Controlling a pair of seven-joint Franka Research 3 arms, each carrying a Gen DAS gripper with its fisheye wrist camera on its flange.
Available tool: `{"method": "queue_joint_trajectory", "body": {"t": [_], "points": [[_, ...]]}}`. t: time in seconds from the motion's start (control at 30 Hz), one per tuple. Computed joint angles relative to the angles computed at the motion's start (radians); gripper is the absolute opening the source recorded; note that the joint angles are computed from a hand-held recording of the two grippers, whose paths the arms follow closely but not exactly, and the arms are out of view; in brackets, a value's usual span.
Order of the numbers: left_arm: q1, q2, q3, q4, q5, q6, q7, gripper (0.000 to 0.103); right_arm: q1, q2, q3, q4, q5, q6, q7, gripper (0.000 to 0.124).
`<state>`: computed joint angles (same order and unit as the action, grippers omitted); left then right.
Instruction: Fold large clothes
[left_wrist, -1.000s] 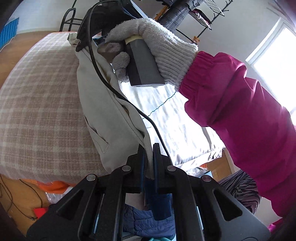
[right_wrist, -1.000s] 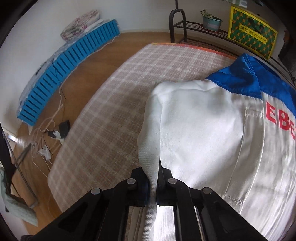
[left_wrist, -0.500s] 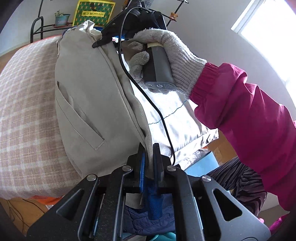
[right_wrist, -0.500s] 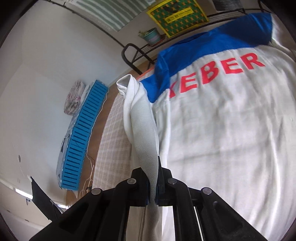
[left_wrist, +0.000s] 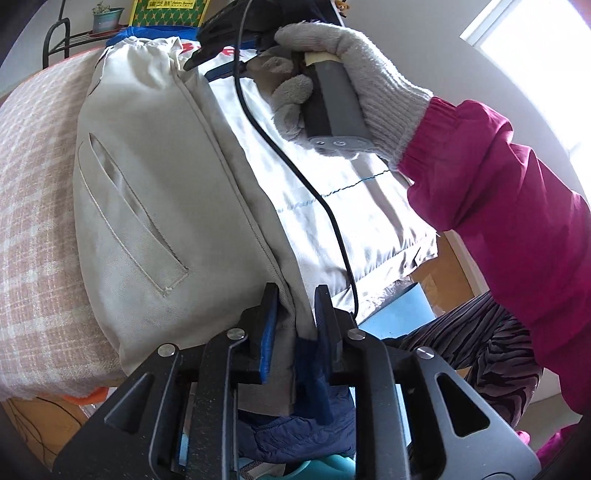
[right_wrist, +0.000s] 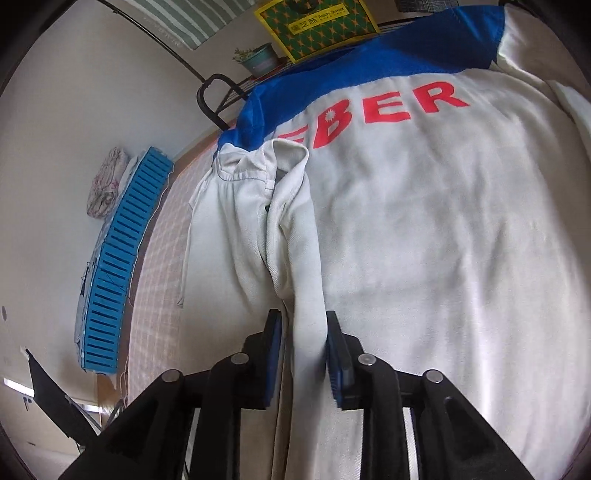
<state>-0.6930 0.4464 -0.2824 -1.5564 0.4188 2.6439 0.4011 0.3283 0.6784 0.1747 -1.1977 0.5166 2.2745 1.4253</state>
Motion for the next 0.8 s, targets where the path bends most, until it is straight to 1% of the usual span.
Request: {"method": "queue_joint_trajectory", "body": {"t": [0.03,0.07,0.13,0.17,0.2,0.23,0.27,0.3,0.33,0.37,0.4,0.43,0.5,0.53,0.57,0.63,0.7,0.73,0.77,0.8], "points": [[0.006,-0.005,-0.008,-0.014,-0.007,0.026,0.008,0.025,-0.02,-0.034,0.009,-0.038,0.021,0.009,-0.026,0.03],[0.025,-0.009,-0.03,-0.035,-0.032,0.079,0.032,0.026,-0.038,-0.071,0.015,-0.078,0.044,0.019,-0.051,0.033],[0.078,-0.014,-0.096,-0.08,-0.118,0.181,0.115,0.026,-0.077,-0.162,0.022,-0.175,0.092,0.032,-0.118,0.033],[0.094,-0.028,-0.117,-0.11,-0.152,0.224,0.14,0.026,-0.095,-0.216,0.022,-0.233,0.12,0.038,-0.155,0.035],[0.096,-0.052,-0.12,-0.14,-0.168,0.249,0.149,0.026,-0.112,-0.268,0.019,-0.285,0.146,0.037,-0.192,0.035],[0.088,-0.085,-0.107,-0.177,-0.168,0.272,0.14,0.026,-0.128,-0.324,0.013,-0.342,0.177,0.034,-0.228,0.035],[0.079,-0.123,-0.091,-0.221,-0.16,0.305,0.124,0.026,-0.142,-0.379,0.006,-0.398,0.212,0.029,-0.268,0.036],[0.054,-0.163,-0.053,-0.26,-0.128,0.323,0.082,0.026,-0.153,-0.435,-0.004,-0.455,0.25,0.024,-0.314,0.036],[0.001,-0.201,0.016,-0.284,-0.049,0.311,-0.009,0.026,-0.162,-0.488,-0.018,-0.508,0.283,0.023,-0.358,0.037],[-0.047,-0.241,0.079,-0.306,0.061,0.27,-0.119,0.026,-0.164,-0.544,-0.034,-0.567,0.311,0.035,-0.402,0.04],[-0.071,-0.277,0.114,-0.323,0.157,0.208,-0.208,0.026,-0.164,-0.596,-0.053,-0.625,0.326,0.05,-0.442,0.043],[-0.07,-0.297,0.123,-0.333,0.207,0.153,-0.255,0.026,-0.159,-0.644,-0.07,-0.681,0.335,0.078,-0.477,0.044],[-0.056,-0.309,0.115,-0.334,0.241,0.049,-0.307,0.026,-0.147,-0.72,-0.103,-0.782,0.348,0.137,-0.536,0.048],[-0.041,-0.299,0.11,-0.335,0.248,0.044,-0.321,0.026,-0.144,-0.733,-0.119,-0.81,0.35,0.165,-0.556,0.048],[-0.024,-0.285,0.096,-0.329,0.227,0.036,-0.309,0.026,-0.141,-0.748,-0.13,-0.84,0.348,0.193,-0.562,0.048],[0.011,-0.241,0.061,-0.311,0.186,0.058,-0.272,0.026,-0.142,-0.749,-0.152,-0.86,0.337,0.205,-0.538,0.048],[0.05,-0.182,0.004,-0.274,0.114,0.067,-0.184,0.026,-0.151,-0.739,-0.173,-0.854,0.343,0.182,-0.509,0.048],[0.067,-0.16,-0.026,-0.26,0.066,0.061,-0.132,0.026,-0.156,-0.736,-0.18,-0.852,0.35,0.18,-0.505,0.048],[0.072,-0.132,-0.043,-0.239,0.036,0.04,-0.09,0.026,-0.16,-0.733,-0.183,-0.852,0.353,0.186,-0.501,0.048],[0.068,-0.118,-0.052,-0.224,0.022,0.002,-0.056,0.026,-0.165,-0.74,-0.187,-0.865,0.359,0.193,-0.504,0.048]]}}
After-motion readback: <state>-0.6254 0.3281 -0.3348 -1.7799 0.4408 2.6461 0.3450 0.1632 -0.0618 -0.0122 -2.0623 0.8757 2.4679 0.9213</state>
